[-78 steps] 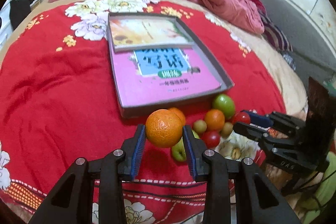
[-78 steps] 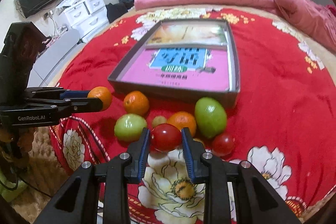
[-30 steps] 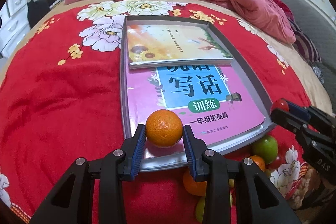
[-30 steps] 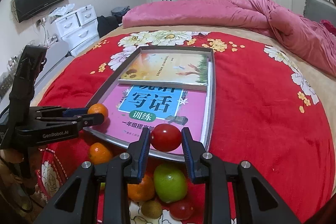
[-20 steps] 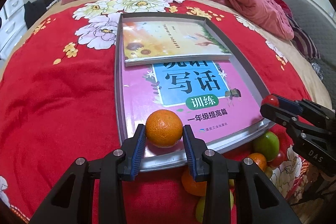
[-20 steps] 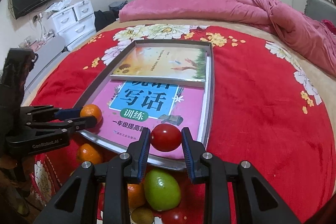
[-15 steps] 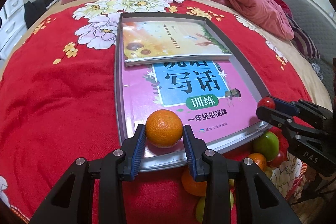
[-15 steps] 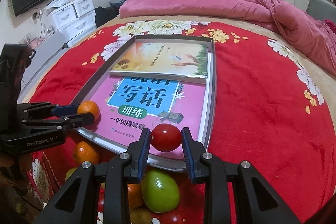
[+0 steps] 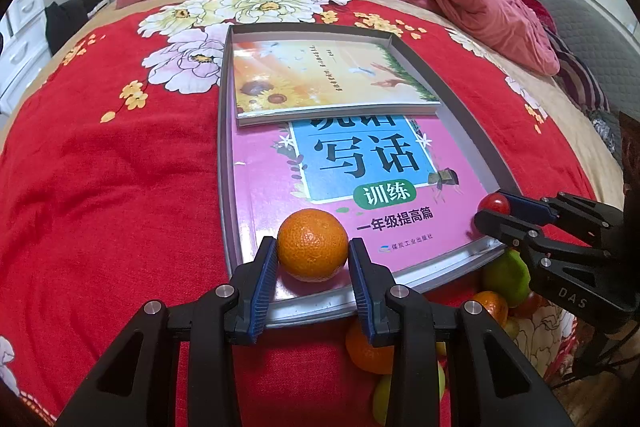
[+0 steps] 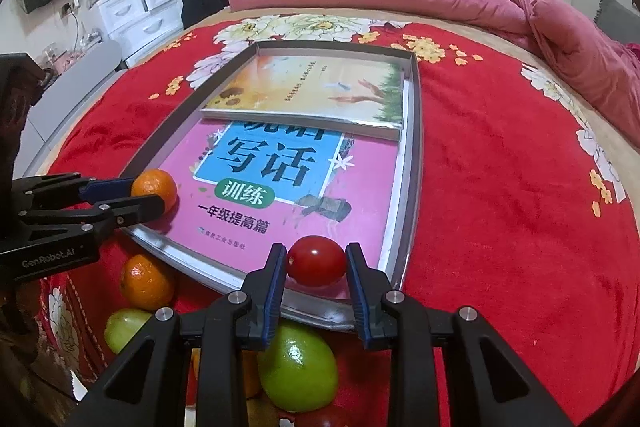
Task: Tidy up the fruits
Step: 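Lift the tomato with the right tool while the left tool lifts the orange over the tray, then lower the tomato onto the pink book and open the right tool while the left tool releases the orange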
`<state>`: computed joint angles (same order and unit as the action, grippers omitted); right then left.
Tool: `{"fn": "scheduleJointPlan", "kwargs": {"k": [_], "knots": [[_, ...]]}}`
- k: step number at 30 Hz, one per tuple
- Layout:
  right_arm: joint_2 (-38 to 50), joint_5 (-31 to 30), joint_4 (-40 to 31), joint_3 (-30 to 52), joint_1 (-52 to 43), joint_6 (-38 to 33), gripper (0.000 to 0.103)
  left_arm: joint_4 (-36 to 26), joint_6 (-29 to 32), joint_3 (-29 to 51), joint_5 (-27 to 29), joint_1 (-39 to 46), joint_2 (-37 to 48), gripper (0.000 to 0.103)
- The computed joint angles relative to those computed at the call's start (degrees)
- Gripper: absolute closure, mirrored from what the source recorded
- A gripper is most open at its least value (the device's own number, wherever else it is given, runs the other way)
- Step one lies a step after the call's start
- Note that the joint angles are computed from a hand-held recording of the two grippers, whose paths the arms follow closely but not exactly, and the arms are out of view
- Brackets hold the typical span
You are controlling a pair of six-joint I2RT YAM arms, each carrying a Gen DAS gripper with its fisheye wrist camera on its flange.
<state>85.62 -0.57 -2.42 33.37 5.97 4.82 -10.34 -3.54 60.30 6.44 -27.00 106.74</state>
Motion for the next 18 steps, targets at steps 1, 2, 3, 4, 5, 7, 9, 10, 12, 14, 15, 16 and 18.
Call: {"fn": "scheduleJointPlan", "kwargs": {"k": [1,2,3,4,5,7,9,10,12,14,15,16,18], "knots": [[0.07,-0.07,-0.08,0.06,-0.19,0.12,0.072,-0.03,0.06,0.04,0.02,0.06,0.01,0.065],[0.11,-0.11,-0.17,0.09,-0.33,0.31,0.072,-0.04,0.06,0.05,0.01,0.07,0.02,0.065],[0.16,-0.20,-0.20,0.07,-0.56,0.49,0.072,-0.04,0.06,0.05,0.01,0.07,0.02,0.065],[0.16,-0.50,-0.19,0.03,-0.74,0.59,0.072,-0.11,0.02,0.10,0.08,0.08,0.05,0.065],[0.17,-0.64,-0.17,0.02,-0.80,0.67,0.072,-0.04,-0.05,0.04,0.11,0.09,0.00,0.065],[0.16,-0.51,-0.17,-0.01,-0.73,0.71,0.072,-0.07,-0.08,0.06,0.20,0.06,0.08,0.065],[0.24,-0.58,-0.06,-0.02,-0.71,0.84,0.072,-0.02,-0.02,0.06,0.18,0.08,0.09,0.065],[0.24,-0.58,-0.06,-0.02,-0.71,0.84,0.072,-0.01,-0.03,0.05,0.16,0.06,0.10,0.065],[0.24,-0.60,-0.03,-0.03,-0.76,0.71,0.072,0.03,-0.08,0.01,0.17,0.05,0.08,0.065],[0.27,-0.50,0.06,-0.06,-0.75,0.65,0.072,-0.01,-0.03,0.05,0.19,0.10,0.07,0.065],[0.31,-0.39,0.10,-0.02,-0.68,0.61,0.072,0.05,-0.08,-0.01,0.14,0.02,0.07,0.065],[0.27,-0.28,0.16,-0.05,-0.61,0.60,0.072,0.05,-0.07,0.02,0.14,0.03,0.10,0.065],[0.22,-0.15,0.34,-0.14,-0.49,0.61,0.072,-0.02,0.00,0.07,0.17,0.10,0.09,0.065]]}}
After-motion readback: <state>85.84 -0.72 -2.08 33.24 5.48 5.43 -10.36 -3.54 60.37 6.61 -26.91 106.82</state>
